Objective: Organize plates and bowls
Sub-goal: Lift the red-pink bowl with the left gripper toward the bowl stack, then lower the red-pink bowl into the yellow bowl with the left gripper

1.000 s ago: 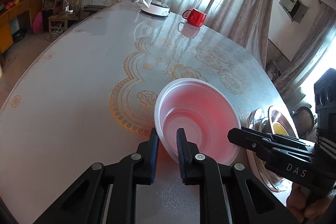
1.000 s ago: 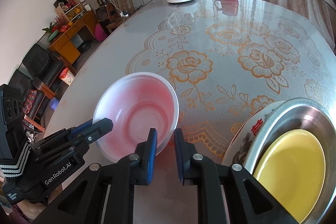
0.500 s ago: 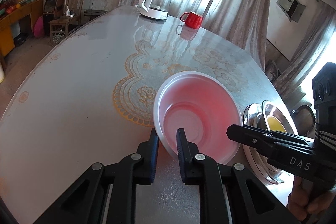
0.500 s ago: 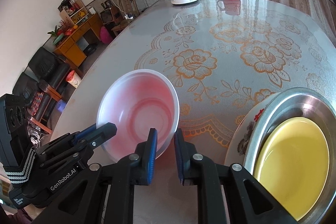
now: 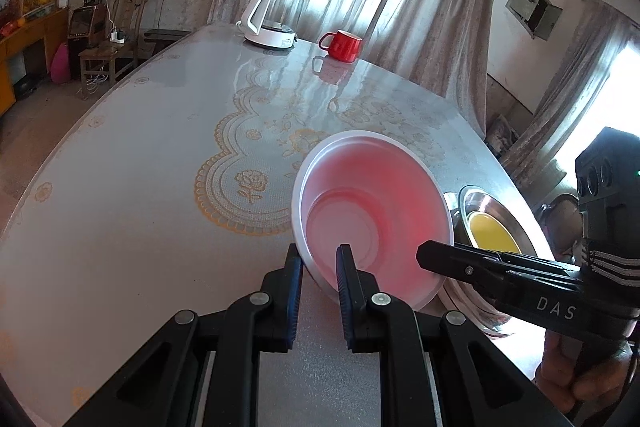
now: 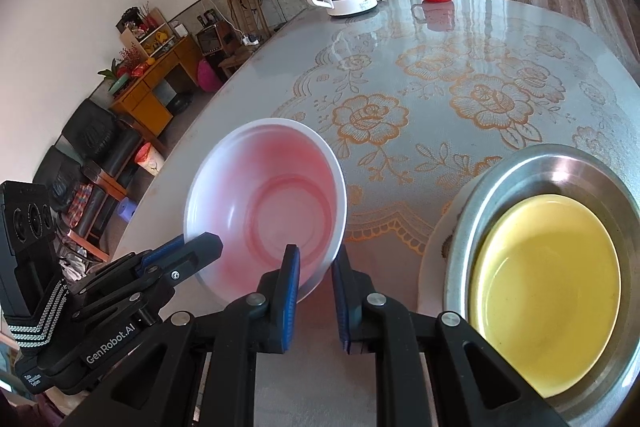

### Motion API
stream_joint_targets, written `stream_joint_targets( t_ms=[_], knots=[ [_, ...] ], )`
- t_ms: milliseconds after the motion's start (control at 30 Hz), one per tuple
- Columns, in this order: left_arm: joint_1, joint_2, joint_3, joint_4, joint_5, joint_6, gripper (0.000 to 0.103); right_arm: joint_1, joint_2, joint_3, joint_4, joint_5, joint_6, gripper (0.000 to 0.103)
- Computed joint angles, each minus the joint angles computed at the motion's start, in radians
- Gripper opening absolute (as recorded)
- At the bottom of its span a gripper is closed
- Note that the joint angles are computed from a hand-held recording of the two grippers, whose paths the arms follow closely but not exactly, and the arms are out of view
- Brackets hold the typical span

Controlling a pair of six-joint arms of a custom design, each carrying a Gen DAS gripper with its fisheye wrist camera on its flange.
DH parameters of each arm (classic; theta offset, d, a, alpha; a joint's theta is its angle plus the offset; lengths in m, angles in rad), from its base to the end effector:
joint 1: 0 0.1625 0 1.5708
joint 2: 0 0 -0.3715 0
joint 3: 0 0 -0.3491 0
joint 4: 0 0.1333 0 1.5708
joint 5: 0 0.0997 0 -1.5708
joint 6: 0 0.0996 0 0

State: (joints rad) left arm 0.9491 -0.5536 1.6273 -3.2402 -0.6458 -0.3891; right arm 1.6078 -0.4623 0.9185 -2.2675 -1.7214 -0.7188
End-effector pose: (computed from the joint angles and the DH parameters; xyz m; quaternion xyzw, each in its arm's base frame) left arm -0.1756 -0.6106 0.0573 -0.0308 0.8650 -0.4363 0.2461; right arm 0.1466 -0.7613 0.1025 0.3569 -0.9234 0.0878 0.1104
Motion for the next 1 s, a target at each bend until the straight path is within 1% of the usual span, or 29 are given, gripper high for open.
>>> stream_joint_targets(
  t_ms=[200,300,367,467,600,733,867,933,1000],
  knots=[
    [-0.022,0.010,-0.018,-0.025,-0.018,0.063,0.017,-0.017,-0.057,0.057,-0.025,0.047,0.001,0.015],
    [-0.031,0.020,-0.041,-0.022,-0.040,0.099,0.017,-0.027,-0.088,0.084,-0.043,0.069,0.001,0.015],
    [-0.034,0.025,-0.059,-0.015,-0.070,0.120,0.017,-0.035,-0.113,0.107,-0.065,0.083,-0.002,0.015],
    [-0.034,0.036,-0.107,0.015,-0.140,0.156,0.017,-0.052,-0.153,0.145,-0.101,0.104,0.009,0.015],
    [-0.023,0.066,-0.207,0.107,-0.244,0.184,0.017,-0.076,-0.197,0.168,-0.144,0.124,0.048,0.015],
    [-0.012,0.111,-0.320,0.226,-0.314,0.184,0.017,-0.102,-0.233,0.188,-0.192,0.127,0.086,0.015],
    [-0.004,0.137,-0.387,0.319,-0.357,0.152,0.017,-0.115,-0.234,0.163,-0.186,0.103,0.125,0.016],
    [-0.005,0.148,-0.404,0.350,-0.358,0.139,0.017,-0.121,-0.230,0.151,-0.177,0.102,0.133,0.017],
    [-0.005,0.156,-0.416,0.381,-0.357,0.118,0.017,-0.130,-0.216,0.117,-0.138,0.104,0.154,0.018]
  ],
)
